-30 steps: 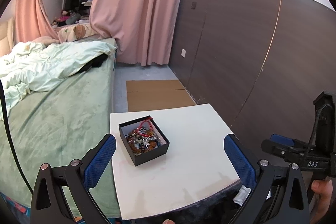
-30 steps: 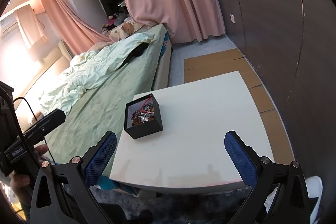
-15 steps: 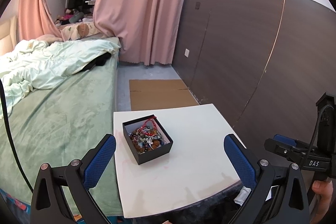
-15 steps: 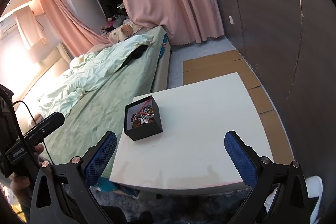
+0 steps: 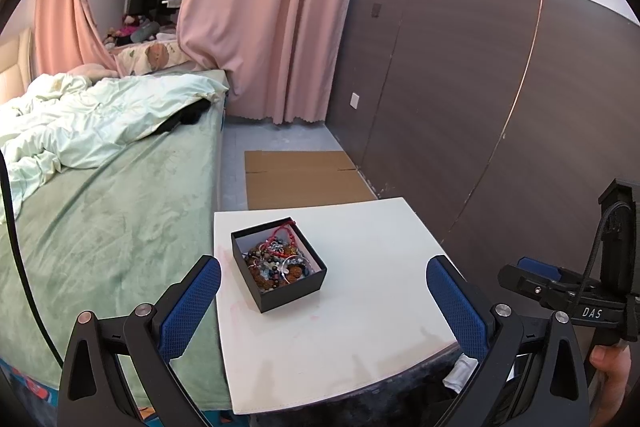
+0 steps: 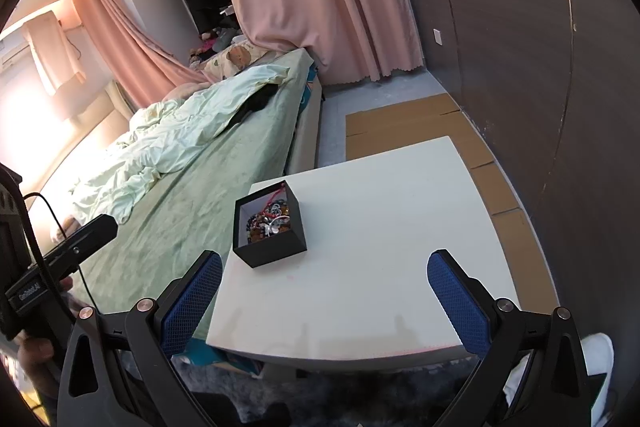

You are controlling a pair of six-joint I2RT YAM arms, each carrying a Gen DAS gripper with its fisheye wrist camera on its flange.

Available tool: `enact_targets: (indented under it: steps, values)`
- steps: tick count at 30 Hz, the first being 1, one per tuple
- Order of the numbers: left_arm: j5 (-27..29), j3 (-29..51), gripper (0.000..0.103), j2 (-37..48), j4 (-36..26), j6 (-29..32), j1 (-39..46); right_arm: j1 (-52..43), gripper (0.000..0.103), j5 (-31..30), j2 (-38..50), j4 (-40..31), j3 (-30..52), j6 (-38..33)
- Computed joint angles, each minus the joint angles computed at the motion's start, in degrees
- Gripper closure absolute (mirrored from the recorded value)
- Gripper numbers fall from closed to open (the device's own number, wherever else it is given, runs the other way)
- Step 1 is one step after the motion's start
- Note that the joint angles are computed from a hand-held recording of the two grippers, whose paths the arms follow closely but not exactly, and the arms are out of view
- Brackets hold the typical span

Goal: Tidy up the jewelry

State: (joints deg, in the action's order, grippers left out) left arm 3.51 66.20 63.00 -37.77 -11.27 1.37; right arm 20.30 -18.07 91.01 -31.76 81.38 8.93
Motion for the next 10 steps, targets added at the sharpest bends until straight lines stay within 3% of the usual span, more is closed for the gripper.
enact_targets:
  steps: [10]
  values:
    - [0.89,-0.50,0.000,0.05,0.71,0.31,0.90,0.20,0.000,0.29,0.18,1.23,-0.82,0.19]
